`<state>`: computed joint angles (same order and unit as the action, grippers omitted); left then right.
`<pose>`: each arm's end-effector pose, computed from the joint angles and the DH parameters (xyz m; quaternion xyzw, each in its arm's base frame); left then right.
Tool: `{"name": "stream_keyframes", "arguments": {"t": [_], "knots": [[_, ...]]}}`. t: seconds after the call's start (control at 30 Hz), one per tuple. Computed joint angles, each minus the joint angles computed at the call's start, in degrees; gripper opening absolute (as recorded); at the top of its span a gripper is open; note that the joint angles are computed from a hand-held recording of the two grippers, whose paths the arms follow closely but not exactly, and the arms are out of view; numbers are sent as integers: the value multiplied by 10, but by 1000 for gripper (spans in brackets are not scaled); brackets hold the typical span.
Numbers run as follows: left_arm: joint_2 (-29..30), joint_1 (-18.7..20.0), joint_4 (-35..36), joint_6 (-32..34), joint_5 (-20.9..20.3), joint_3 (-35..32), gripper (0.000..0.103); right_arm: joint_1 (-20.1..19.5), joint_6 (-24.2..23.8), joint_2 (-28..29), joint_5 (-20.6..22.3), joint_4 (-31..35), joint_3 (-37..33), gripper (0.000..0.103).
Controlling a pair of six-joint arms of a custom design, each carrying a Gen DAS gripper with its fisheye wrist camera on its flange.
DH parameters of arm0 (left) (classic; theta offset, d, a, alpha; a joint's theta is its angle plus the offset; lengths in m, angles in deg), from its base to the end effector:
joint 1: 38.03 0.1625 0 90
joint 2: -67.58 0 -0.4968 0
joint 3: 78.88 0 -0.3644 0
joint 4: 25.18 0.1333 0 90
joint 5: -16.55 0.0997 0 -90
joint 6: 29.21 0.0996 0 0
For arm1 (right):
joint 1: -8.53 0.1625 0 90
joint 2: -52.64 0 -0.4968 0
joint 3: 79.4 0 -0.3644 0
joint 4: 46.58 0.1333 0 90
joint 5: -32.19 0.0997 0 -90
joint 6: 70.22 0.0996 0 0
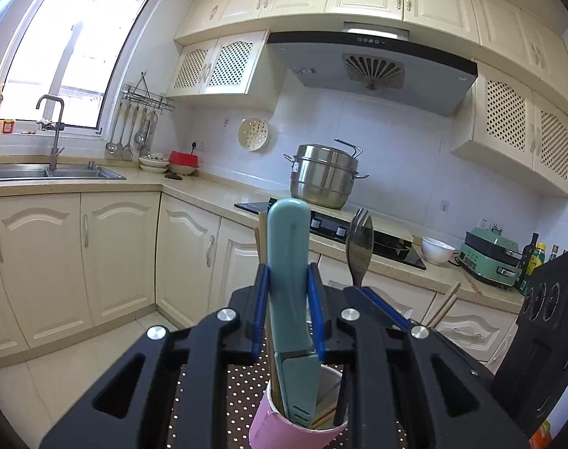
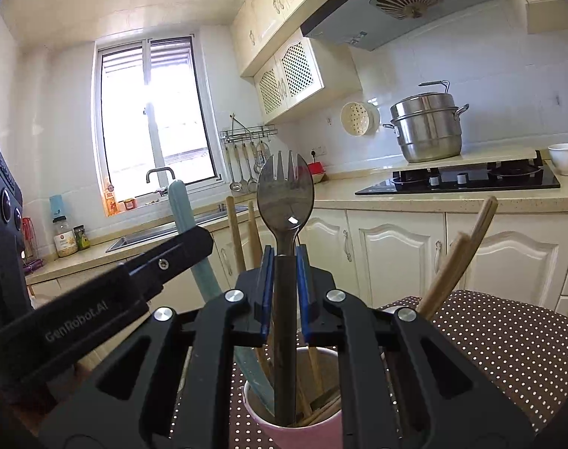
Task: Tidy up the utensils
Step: 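Lower spatula into the pink cup and open the left tool while the right tool releases the spoon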
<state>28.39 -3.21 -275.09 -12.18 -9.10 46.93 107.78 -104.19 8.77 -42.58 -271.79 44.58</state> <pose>-0.2638 -0.4552 0.1958 0.1434 0.7360 -0.6171 0.2387 0.2469 -0.5237 0.1746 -0.3806 0.7944 -0.4730 0.0166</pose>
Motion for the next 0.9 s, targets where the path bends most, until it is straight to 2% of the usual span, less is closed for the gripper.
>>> {"name": "stream_keyframes", "arguments": {"t": [0.13, 0.27, 0.47, 0.63, 0.8, 0.9], "knots": [[-1, -1, 4, -9, 11, 4, 22, -1, -4, 1, -3, -1, 3, 12], [-2, -7, -2, -11, 19, 7, 34, -2, -6, 0, -4, 1, 8, 12], [-3, -19, -14, -1, 43, 11, 39, -1, -9, -3, -10, 5, 15, 12], [1, -30, -27, 22, 87, 8, 46, 1, -15, -7, -16, 6, 24, 12], [7, -39, -25, 35, 127, 10, 47, 2, -22, -11, -22, 7, 34, 12], [7, -43, -5, 13, 143, 19, 51, 2, -22, -13, -27, 10, 38, 12]]}}
